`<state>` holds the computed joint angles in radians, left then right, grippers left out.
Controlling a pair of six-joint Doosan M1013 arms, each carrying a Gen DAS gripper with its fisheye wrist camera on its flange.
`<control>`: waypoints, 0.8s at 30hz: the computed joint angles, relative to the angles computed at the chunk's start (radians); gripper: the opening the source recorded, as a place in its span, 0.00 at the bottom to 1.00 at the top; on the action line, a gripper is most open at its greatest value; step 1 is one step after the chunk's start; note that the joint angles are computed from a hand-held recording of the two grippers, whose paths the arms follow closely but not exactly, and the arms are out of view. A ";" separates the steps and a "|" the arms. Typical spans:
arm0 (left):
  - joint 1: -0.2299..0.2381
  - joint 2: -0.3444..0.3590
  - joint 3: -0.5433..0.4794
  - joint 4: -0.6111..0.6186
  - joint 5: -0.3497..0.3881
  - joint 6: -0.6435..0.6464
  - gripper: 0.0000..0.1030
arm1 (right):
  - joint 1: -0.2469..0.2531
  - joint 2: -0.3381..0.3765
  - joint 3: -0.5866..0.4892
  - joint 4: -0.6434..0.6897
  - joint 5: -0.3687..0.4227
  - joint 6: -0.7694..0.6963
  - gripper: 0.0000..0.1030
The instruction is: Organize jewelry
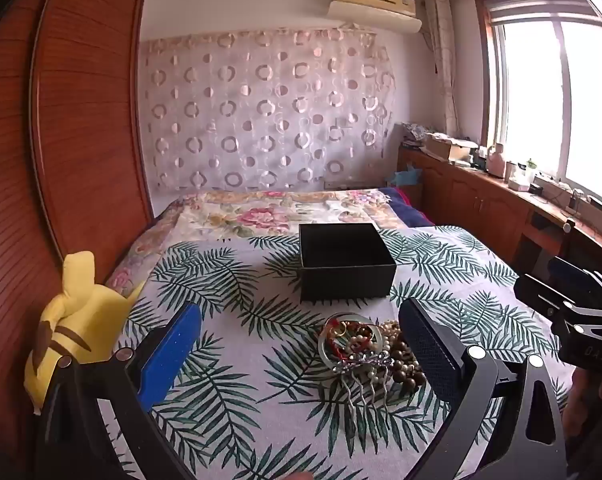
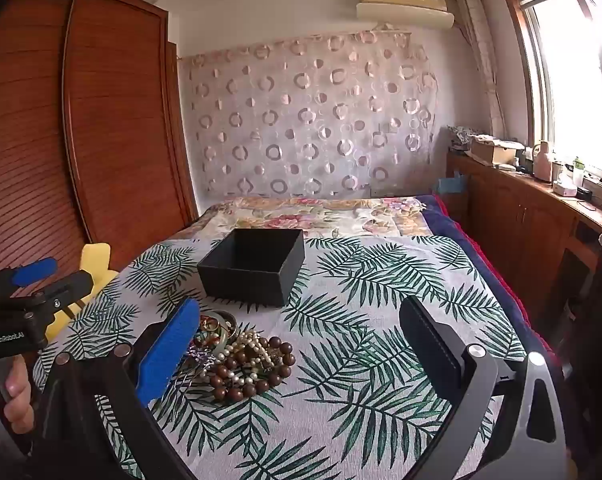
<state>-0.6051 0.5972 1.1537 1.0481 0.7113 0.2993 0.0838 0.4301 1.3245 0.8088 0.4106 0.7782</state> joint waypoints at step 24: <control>0.000 -0.001 0.003 0.012 -0.006 -0.015 0.93 | 0.002 -0.004 0.006 0.010 -0.010 -0.015 0.98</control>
<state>-0.6052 0.5965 1.1567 1.0598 0.7048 0.2847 0.0856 0.4263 1.3301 0.8190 0.4003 0.7629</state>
